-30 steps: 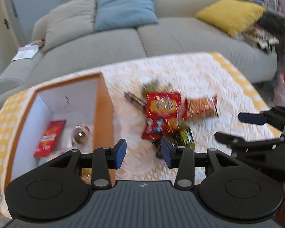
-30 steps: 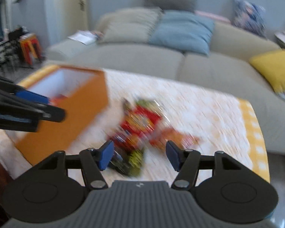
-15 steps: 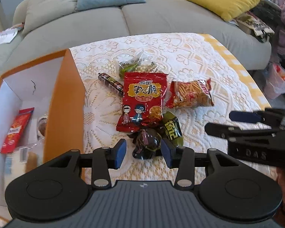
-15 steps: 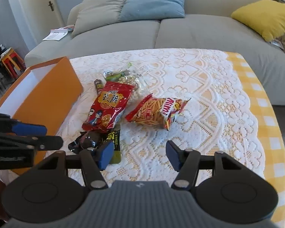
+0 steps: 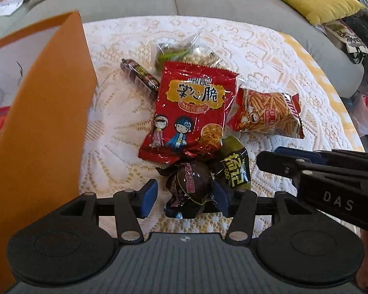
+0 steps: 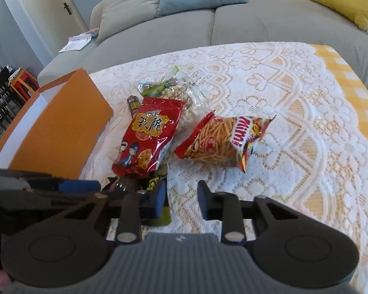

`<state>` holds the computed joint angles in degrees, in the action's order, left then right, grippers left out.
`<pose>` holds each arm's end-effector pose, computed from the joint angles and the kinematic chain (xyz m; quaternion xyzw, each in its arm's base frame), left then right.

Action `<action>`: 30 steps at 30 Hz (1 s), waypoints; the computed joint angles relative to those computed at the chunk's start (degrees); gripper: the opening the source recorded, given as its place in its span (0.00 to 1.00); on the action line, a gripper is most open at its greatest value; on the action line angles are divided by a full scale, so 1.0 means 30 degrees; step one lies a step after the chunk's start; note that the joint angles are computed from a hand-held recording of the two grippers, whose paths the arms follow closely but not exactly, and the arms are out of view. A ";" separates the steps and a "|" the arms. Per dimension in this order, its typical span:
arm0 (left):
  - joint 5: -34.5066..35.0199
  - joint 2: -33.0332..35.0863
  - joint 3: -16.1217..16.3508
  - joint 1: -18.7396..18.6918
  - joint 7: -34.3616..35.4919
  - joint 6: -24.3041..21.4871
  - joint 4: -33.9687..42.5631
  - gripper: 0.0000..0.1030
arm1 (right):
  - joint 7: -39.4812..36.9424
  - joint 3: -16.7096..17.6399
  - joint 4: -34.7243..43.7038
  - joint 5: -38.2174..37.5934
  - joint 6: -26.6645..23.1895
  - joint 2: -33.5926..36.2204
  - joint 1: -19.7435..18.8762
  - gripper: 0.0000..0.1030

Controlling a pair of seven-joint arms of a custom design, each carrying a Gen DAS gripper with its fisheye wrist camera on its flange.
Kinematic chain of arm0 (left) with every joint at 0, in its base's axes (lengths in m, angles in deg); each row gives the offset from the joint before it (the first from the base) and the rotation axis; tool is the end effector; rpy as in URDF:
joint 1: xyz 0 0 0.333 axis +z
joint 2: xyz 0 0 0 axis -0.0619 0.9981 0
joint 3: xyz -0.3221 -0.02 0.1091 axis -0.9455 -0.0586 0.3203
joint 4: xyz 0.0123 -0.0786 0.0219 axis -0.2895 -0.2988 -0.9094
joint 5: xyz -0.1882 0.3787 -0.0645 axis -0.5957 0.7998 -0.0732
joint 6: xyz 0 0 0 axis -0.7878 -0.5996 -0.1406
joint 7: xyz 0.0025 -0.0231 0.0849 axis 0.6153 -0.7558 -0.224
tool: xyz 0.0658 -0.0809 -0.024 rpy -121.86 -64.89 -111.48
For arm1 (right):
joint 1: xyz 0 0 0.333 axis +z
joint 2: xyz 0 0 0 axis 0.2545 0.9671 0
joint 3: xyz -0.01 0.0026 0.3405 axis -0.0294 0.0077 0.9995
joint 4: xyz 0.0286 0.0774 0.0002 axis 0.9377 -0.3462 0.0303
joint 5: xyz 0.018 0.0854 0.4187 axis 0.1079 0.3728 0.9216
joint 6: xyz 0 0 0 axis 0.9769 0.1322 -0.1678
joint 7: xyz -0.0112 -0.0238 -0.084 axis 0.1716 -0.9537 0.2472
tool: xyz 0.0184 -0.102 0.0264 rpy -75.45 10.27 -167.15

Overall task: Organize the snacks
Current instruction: 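Grasp the dark green snack bag with the left gripper while the right grasps the orange stick-snack bag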

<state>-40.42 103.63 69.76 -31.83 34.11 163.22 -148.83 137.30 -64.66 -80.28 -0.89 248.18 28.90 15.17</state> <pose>0.6627 -0.4109 0.3748 -0.6822 0.6918 -0.2036 0.1206 0.7031 0.1980 0.3578 -0.7264 0.5929 -0.0598 0.3425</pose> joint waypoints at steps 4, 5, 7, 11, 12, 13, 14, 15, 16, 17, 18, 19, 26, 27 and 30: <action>-0.0266 0.0254 -0.0071 0.0109 0.0019 0.0311 0.0143 0.60 | -0.0326 0.0285 0.0462 0.0414 -0.0567 0.0417 -0.0246 0.18; -0.0341 0.0282 -0.0063 0.0127 0.0009 0.0443 0.0110 0.60 | -0.0236 0.0139 0.0527 0.0318 -0.0690 0.0456 -0.0118 0.17; -0.0498 0.0310 -0.0040 0.0156 -0.0030 0.0703 0.0015 0.59 | -0.0237 0.0073 0.0618 0.0360 -0.0905 0.0537 -0.0077 0.16; -0.1093 0.0428 -0.0251 0.0315 0.0401 0.1105 0.0067 0.40 | -0.0368 -0.0079 0.0737 0.0425 -0.1370 0.0636 0.0026 0.16; -0.0845 0.0488 -0.0030 0.0060 0.0357 0.0835 0.0267 0.40 | -0.0399 -0.0167 0.0708 0.0361 -0.1346 0.0606 0.0116 0.16; -0.0678 0.0490 0.0085 -0.0081 0.0329 0.0750 0.0328 0.40 | -0.0300 -0.0391 0.0617 0.0133 -0.1158 0.0525 0.0333 0.16; -0.0604 0.0418 0.0125 -0.0132 0.0284 0.0871 0.0236 0.40 | -0.0264 -0.0544 0.0543 -0.0107 -0.1032 0.0447 0.0473 0.16; -0.0555 0.0275 0.0160 -0.0168 0.0184 0.1072 0.0051 0.40 | -0.0269 -0.0646 0.0470 -0.0338 -0.0881 0.0376 0.0573 0.17; -0.0535 0.0100 0.0159 -0.0164 0.0134 0.1309 -0.0168 0.40 | -0.0369 -0.0671 0.0319 -0.0524 -0.0605 0.0262 0.0611 0.17; -0.0519 -0.0061 0.0152 -0.0156 0.0120 0.1476 -0.0345 0.40 | -0.0447 -0.0686 0.0176 -0.0718 -0.0316 0.0153 0.0643 0.17; -0.0449 -0.0248 0.0184 -0.0191 0.0069 0.1567 -0.0512 0.39 | -0.0574 -0.0704 0.0000 -0.0992 0.0073 0.0027 0.0699 0.17; -0.0320 -0.0431 0.0245 -0.0260 -0.0008 0.1565 -0.0641 0.39 | -0.0723 -0.0710 -0.0227 -0.1313 0.0607 -0.0112 0.0764 0.17; 0.0764 -0.1617 0.0400 -0.0409 -0.0911 0.1671 -0.1374 0.38 | -0.0121 -0.1808 -0.1243 -0.4779 0.4541 -0.0371 0.1867 0.38; 0.1110 -0.1717 0.0518 -0.0511 -0.1136 0.1685 -0.1365 0.38 | 0.0336 -0.2423 -0.1142 -0.5305 0.4650 -0.0304 0.2352 0.46; 0.2139 -0.1810 0.0796 -0.0719 -0.1769 0.1458 -0.1035 0.38 | 0.0575 -0.3138 -0.0564 -0.6848 0.4935 0.0218 0.2769 0.50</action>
<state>-34.00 98.20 72.14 -33.99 28.81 167.59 -151.93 139.03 -74.07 -81.97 -21.43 262.98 29.55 23.48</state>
